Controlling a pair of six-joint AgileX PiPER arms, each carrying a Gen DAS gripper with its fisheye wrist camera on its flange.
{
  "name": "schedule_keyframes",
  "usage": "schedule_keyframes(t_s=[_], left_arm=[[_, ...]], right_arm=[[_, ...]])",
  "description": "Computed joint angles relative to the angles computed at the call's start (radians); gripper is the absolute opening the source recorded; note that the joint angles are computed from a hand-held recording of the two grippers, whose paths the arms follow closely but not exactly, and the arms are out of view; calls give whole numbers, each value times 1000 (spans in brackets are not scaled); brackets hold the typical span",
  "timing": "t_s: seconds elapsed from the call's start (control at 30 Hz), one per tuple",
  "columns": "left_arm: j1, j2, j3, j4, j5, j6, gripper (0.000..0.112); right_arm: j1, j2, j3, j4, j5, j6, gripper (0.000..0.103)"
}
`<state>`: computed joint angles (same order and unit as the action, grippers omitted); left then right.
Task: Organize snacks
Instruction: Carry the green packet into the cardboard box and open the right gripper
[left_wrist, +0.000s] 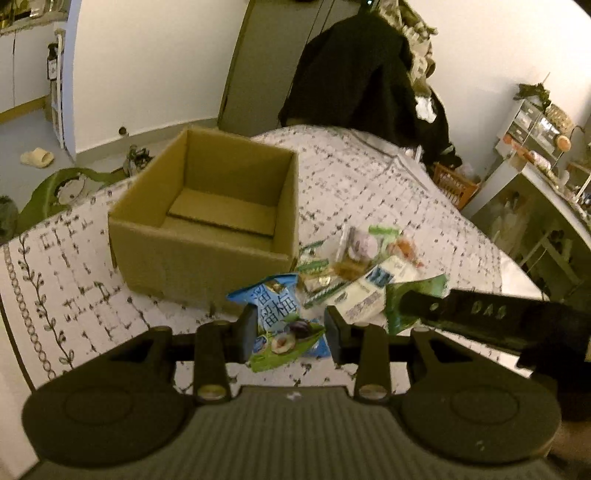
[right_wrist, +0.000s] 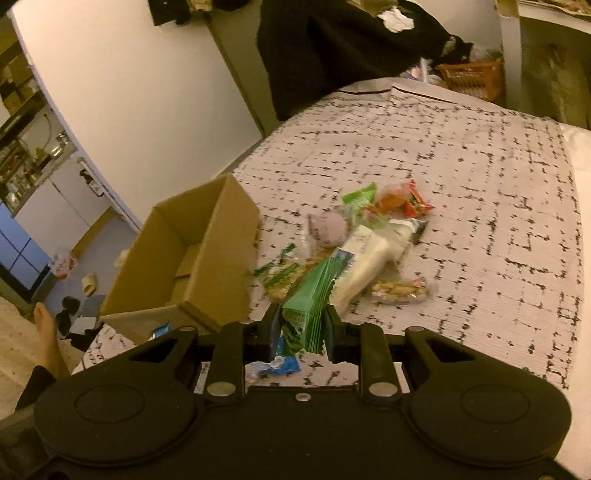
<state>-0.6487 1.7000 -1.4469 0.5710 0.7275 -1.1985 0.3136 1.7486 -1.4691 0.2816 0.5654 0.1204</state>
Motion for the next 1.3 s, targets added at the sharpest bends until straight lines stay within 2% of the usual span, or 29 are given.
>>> schedule_keyframes(t_s=[0.2, 0.57, 0.9, 1.03, 1.1, 1.17, 1.3], left_arm=[[5, -24, -31, 50, 25, -12, 37], [80, -33, -63, 61, 50, 50, 37], [159, -16, -77, 49, 30, 94, 37], [190, 9, -105, 34, 27, 127, 37], [203, 25, -125, 23, 30, 153, 37], [222, 41, -144, 4, 34, 190, 37], [251, 58, -158, -5, 36, 224, 37]], right_arm=[[27, 16, -56, 33, 10, -18, 24], [77, 113, -262, 73, 46, -54, 24], [113, 236, -456, 82, 100, -29, 24], [121, 252, -442, 136, 35, -80, 24], [116, 242, -386, 224, -17, -165, 24], [109, 245, -376, 271, -6, -220, 24], [112, 242, -365, 242, -12, -216, 24]])
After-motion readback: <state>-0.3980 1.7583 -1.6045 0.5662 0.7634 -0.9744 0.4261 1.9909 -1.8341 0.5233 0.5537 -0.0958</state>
